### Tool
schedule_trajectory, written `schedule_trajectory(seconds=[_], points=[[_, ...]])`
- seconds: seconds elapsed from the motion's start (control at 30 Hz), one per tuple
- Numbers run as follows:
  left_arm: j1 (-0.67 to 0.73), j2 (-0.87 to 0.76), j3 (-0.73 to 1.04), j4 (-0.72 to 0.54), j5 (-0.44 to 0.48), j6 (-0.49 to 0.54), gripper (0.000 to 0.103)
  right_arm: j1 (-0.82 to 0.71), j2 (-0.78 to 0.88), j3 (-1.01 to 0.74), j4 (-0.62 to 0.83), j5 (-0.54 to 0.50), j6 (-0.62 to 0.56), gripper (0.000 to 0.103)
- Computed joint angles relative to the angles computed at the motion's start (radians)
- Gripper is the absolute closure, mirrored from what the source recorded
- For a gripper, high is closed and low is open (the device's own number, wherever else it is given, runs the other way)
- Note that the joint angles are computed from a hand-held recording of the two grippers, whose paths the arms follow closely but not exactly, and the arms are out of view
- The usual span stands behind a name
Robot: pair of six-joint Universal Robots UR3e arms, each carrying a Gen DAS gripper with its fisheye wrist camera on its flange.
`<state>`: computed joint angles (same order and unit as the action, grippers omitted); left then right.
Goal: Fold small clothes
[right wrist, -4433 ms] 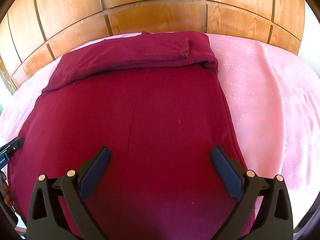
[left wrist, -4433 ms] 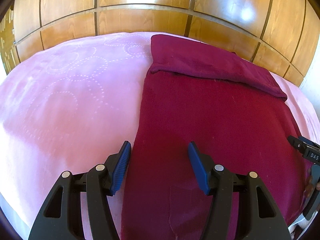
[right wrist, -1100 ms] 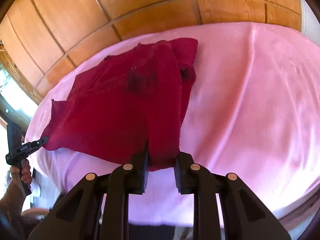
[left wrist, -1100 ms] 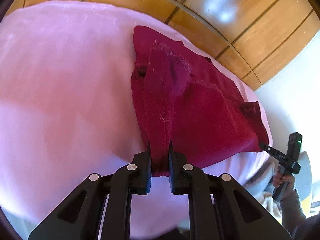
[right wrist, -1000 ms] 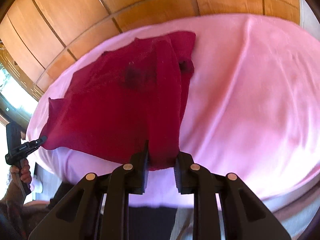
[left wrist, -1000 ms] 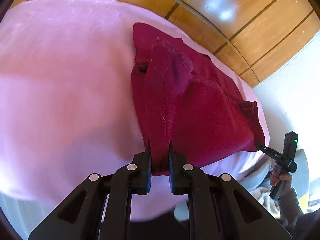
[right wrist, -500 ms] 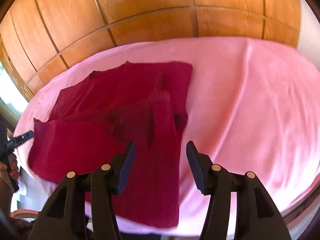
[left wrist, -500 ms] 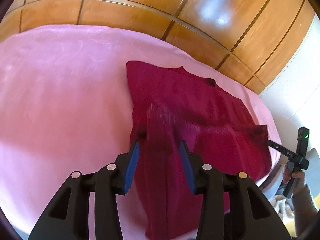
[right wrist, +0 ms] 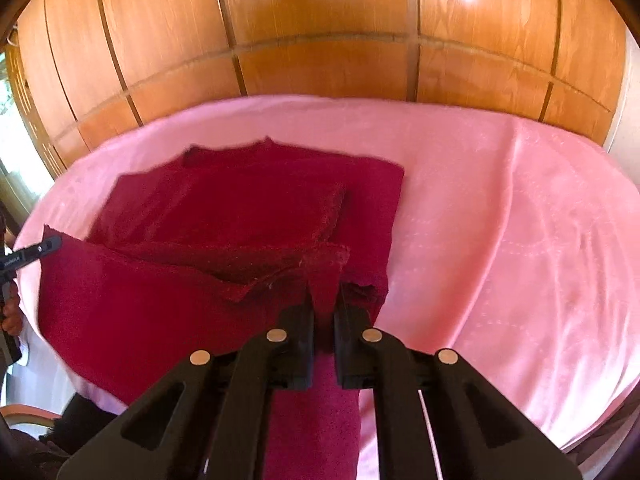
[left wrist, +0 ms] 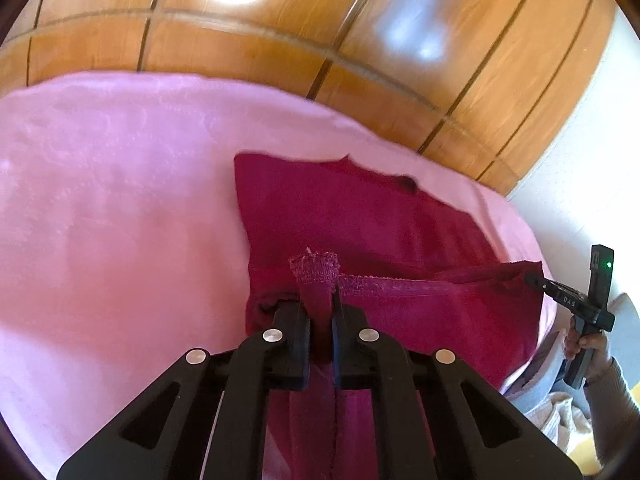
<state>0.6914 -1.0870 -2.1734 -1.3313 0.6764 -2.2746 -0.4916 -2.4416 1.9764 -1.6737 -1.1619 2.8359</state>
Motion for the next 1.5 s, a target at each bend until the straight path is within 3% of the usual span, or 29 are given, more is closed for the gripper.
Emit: schedule_trajectory(seconds=[0.07, 0.17, 0.23, 0.4, 0.5, 0.6, 0.73, 0.83, 0.93, 1.03, 1.07, 1.1, 1.2, 1.27, 1.37, 1.43, 1.5], points=[[0.039, 0.051, 0.02, -0.104, -0.028, 0.06, 0.097, -0.12, -0.053, -0.078, 0.143, 0.088, -0.09, 0.097], [0.06, 0.075, 0.053, -0.149, -0.063, 0.081, 0.097, -0.158, -0.014, -0.136, 0.152, 0.142, -0.088, 0.097], [0.028, 0.031, 0.067, -0.04, -0.067, 0.015, 0.097, -0.126, 0.06, -0.144, 0.051, 0.143, -0.024, 0.097], [-0.161, -0.255, 0.15, 0.496, 0.021, -0.327, 0.097, 0.057, 0.379, -0.179, -0.317, 0.027, 0.179, 0.097], [-0.254, -0.447, 0.277, 0.676, 0.101, -0.469, 0.097, 0.134, 0.578, -0.251, -0.465, -0.043, 0.255, 0.097], [-0.36, -0.649, 0.454, 0.778, 0.22, -0.591, 0.097, 0.183, 0.757, -0.338, -0.552, -0.094, 0.309, 0.097], [-0.468, -0.854, 0.652, 0.801, 0.371, -0.663, 0.097, 0.241, 0.966, -0.442, -0.613, -0.171, 0.371, 0.097], [-0.529, -1.0, 0.804, 0.751, 0.469, -0.685, 0.097, 0.258, 1.077, -0.484, -0.609, -0.211, 0.388, 0.097], [-0.549, -1.076, 0.894, 0.662, 0.507, -0.68, 0.096, 0.257, 1.123, -0.487, -0.593, -0.224, 0.384, 0.096], [-0.508, -1.031, 0.829, 0.66, 0.456, -0.689, 0.087, 0.234, 1.058, -0.424, -0.619, -0.198, 0.378, 0.079], [-0.479, -0.994, 0.783, 0.658, 0.423, -0.697, 0.085, 0.208, 1.002, -0.377, -0.627, -0.166, 0.367, 0.066], [-0.456, -0.962, 0.74, 0.663, 0.396, -0.694, 0.085, 0.192, 0.964, -0.349, -0.626, -0.149, 0.358, 0.061], [-0.368, -0.806, 0.54, 0.673, 0.308, -0.63, 0.085, 0.089, 0.771, -0.217, -0.557, -0.036, 0.305, 0.059], [-0.301, -0.673, 0.391, 0.628, 0.247, -0.535, 0.085, 0.001, 0.628, -0.131, -0.466, 0.063, 0.25, 0.055], [-0.209, -0.486, 0.223, 0.473, 0.175, -0.376, 0.085, -0.162, 0.38, -0.032, -0.201, 0.209, 0.103, 0.05], [-0.119, -0.326, 0.114, 0.29, 0.126, -0.22, 0.085, -0.267, 0.222, -0.011, 0.049, 0.274, -0.024, 0.049], [-0.02, -0.178, 0.038, 0.075, 0.086, -0.08, 0.068, -0.38, 0.083, -0.012, 0.313, 0.307, -0.179, 0.047]])
